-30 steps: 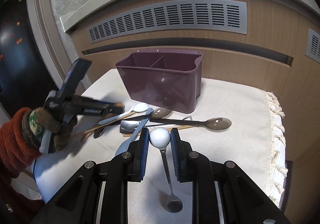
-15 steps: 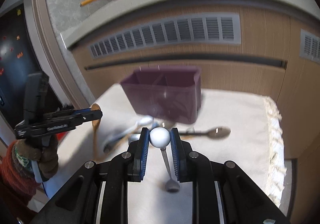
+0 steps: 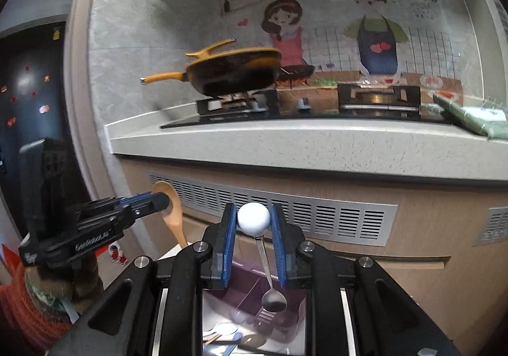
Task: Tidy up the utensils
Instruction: 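Carry both spoons over the purple caddy and open both tools to drop them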
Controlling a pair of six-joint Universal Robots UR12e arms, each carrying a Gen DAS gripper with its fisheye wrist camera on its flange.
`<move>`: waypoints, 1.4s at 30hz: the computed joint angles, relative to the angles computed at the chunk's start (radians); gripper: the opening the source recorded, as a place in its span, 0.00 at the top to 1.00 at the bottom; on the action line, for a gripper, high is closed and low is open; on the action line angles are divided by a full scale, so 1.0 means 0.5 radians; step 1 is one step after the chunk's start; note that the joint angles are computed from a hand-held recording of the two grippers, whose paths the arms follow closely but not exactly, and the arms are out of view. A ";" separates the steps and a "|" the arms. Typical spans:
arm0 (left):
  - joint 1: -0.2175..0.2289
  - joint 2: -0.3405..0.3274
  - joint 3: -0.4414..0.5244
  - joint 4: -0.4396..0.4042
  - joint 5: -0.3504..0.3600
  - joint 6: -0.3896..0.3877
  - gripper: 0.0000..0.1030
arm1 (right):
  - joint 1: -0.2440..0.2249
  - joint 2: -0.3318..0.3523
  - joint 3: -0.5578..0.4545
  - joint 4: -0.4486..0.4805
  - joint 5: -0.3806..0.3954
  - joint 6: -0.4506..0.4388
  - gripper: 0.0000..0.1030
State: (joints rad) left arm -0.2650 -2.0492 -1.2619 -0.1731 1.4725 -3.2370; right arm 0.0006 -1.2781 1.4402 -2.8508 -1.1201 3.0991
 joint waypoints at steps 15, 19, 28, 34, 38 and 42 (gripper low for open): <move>0.060 -0.164 0.044 -0.247 -0.213 -0.176 0.59 | -0.030 0.171 -0.016 0.411 0.092 0.033 0.71; 0.076 -0.080 -0.086 -0.175 -0.247 -0.286 0.53 | -0.051 0.100 0.126 0.177 -0.073 0.043 0.69; 0.066 0.118 -0.463 -0.353 -0.180 -0.428 0.53 | -0.050 0.161 0.189 0.642 -0.427 0.131 0.67; 0.053 0.077 -0.477 -0.581 -0.198 -0.422 0.53 | 0.007 0.130 0.260 0.720 -0.375 -0.060 0.66; 0.049 0.045 -0.451 -0.655 -0.256 -0.422 0.53 | 0.025 0.017 0.380 0.806 -0.293 -0.244 0.66; 0.038 0.048 -0.461 -0.645 -0.315 -0.394 0.53 | -0.003 -0.088 0.478 0.962 -0.106 -0.280 0.66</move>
State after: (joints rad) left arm -0.2458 -2.0254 -1.4923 -0.4959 1.3152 -3.4341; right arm -0.0012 -1.3219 1.6793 -2.3697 -1.1731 2.9594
